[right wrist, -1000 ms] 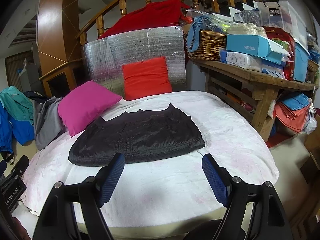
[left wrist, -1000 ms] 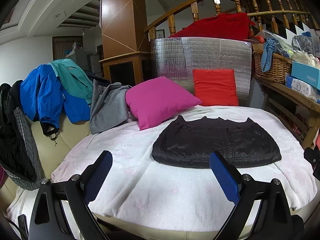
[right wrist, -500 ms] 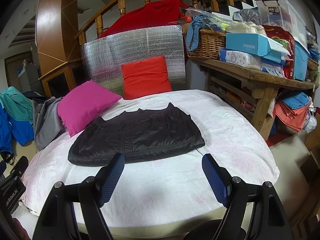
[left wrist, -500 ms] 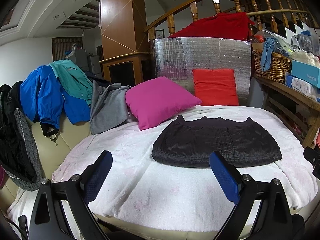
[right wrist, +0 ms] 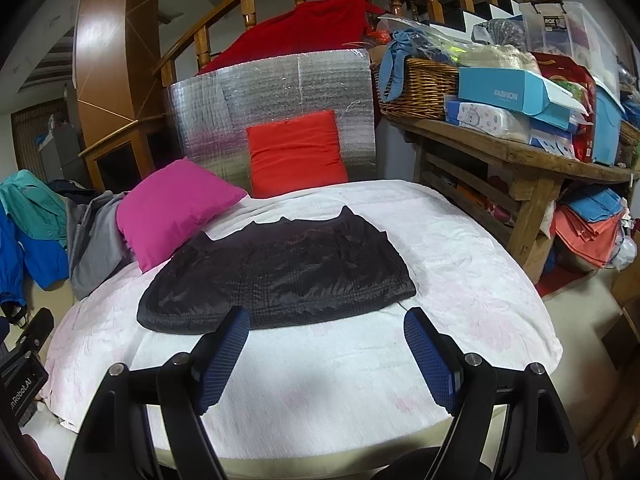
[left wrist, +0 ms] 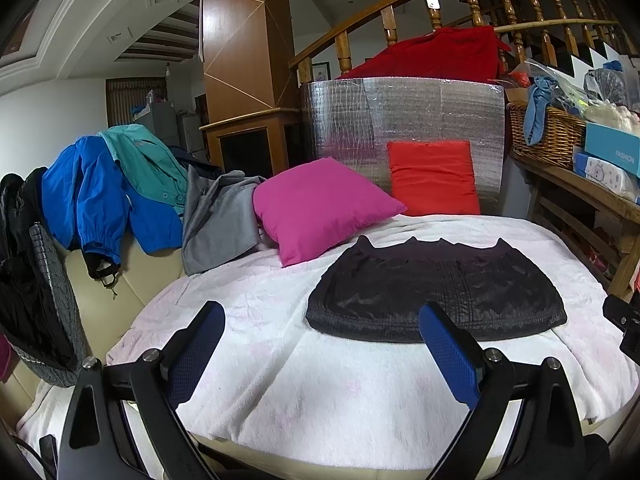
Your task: Fold large clothes
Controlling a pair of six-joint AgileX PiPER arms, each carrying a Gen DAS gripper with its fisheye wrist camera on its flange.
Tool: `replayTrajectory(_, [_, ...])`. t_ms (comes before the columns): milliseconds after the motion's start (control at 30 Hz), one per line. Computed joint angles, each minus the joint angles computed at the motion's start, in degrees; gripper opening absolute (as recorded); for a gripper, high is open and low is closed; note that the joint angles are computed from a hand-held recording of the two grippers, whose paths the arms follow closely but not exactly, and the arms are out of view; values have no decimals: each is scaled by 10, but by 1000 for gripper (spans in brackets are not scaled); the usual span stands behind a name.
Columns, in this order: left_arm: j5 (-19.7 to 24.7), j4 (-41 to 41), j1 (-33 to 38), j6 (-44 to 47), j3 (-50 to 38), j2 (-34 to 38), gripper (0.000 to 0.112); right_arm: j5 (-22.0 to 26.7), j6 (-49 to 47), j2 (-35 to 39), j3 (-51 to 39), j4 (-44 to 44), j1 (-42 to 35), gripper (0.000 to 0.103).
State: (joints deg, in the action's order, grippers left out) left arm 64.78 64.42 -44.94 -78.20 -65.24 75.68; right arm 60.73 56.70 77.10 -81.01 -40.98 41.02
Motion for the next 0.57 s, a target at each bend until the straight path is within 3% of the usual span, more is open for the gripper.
replayTrajectory(367, [-33,-18,45,37,-35,17,98,-9,-28,41,-49,20,-22,82])
replayTrajectory(467, [-108,-65,93,79,-37,14,98,-29,-64,58,-66,56,-56,82])
replayTrajectory(567, [-186,-128,181,130,-50,27,97,-70,-116,76,-77,121,-142,82])
